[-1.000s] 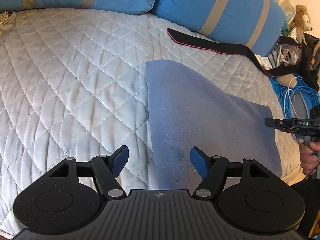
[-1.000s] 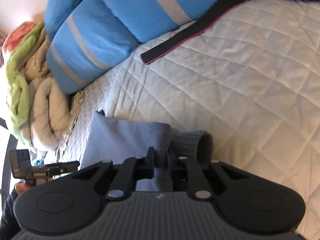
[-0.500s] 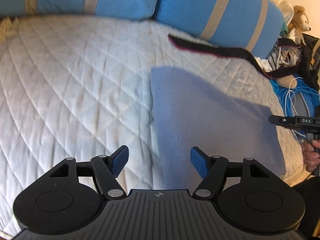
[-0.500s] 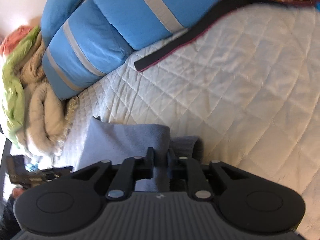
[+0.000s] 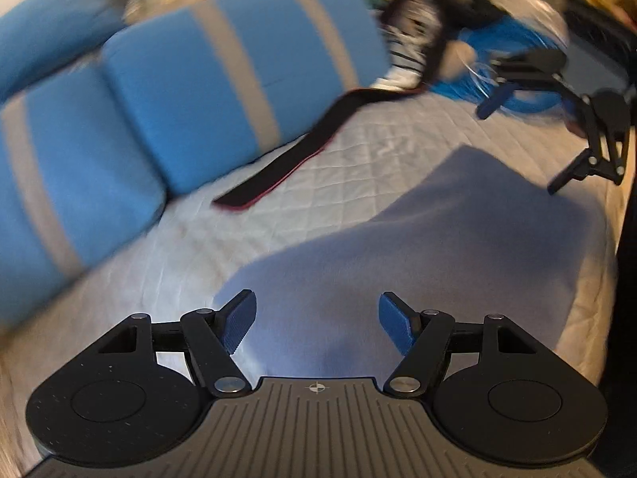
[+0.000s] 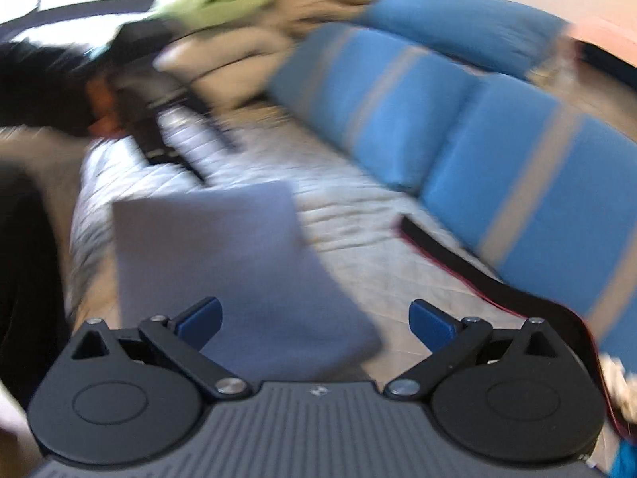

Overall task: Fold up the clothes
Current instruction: 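Fold the bundle over with the right tool and open it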

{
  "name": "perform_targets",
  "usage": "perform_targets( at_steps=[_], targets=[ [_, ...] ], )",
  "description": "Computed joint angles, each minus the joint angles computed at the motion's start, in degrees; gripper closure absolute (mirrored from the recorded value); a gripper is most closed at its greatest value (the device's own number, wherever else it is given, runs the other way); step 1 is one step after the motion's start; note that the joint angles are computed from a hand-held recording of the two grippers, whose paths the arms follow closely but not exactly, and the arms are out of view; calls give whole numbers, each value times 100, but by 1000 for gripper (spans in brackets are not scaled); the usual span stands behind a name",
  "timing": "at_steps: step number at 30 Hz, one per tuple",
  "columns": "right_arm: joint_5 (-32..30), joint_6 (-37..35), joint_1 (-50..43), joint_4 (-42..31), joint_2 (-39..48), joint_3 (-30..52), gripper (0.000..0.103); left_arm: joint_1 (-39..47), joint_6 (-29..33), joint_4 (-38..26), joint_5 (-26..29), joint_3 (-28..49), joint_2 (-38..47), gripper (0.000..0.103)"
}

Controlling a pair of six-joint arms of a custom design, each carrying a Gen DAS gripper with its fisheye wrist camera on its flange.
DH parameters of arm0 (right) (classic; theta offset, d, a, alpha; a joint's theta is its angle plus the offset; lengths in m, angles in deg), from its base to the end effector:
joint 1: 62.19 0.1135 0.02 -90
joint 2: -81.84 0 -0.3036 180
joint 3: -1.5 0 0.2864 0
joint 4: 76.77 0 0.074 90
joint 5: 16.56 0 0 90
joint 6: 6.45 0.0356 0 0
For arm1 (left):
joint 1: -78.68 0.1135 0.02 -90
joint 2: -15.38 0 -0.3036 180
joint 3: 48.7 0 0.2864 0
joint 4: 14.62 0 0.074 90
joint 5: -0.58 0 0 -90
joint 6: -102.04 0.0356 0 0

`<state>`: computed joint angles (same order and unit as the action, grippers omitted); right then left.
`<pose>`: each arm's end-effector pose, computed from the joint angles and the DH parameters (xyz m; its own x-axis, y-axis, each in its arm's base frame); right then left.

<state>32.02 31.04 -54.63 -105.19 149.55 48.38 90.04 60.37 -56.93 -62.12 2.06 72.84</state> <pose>0.2331 0.0547 0.2163 -0.0391 -0.6054 -0.7950 -0.9165 0.3388 -0.2129 0.2095 0.0254 0.2563 -0.4024 0.5962 -0.6947 0.6325 0.7297 0.2598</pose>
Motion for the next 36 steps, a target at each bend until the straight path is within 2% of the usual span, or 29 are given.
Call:
perform_targets(
  at_steps=[5,6,8,11,14,19,24,29,32,34,36],
  targets=[
    [112,-410,291,-195,766,247,0,-154,45,488,652,245,1125,36],
    [123,-436,268,-222,950,301,0,-144,-54,586,603,280,1379,36],
    [106,-463,193,-285,1291,413,0,-19,-256,630,509,424,1942,36],
    [-169,-344,-96,-447,1596,555,1,475,-189,422,965,547,2409,36],
    [-290,-390,-246,-553,1693,586,0,649,-116,330,1019,522,2475,36],
    [-114,-337,-151,-471,1591,514,0,479,-329,403,801,517,2267,36],
    [-294,-218,-138,-306,1408,456,0,581,-526,896,1046,336,1894,36],
    [-169,-250,21,-187,1460,441,0,563,-1181,1308,798,581,2610,36],
    [-101,-266,-4,-89,1583,394,0,660,-1654,1196,874,832,3082,35],
    [-141,-225,-50,-94,1597,388,0,681,-1965,1099,882,938,3109,35],
    [-77,-265,-40,-113,1511,365,0,680,-2065,982,618,951,2874,35]
  ],
)
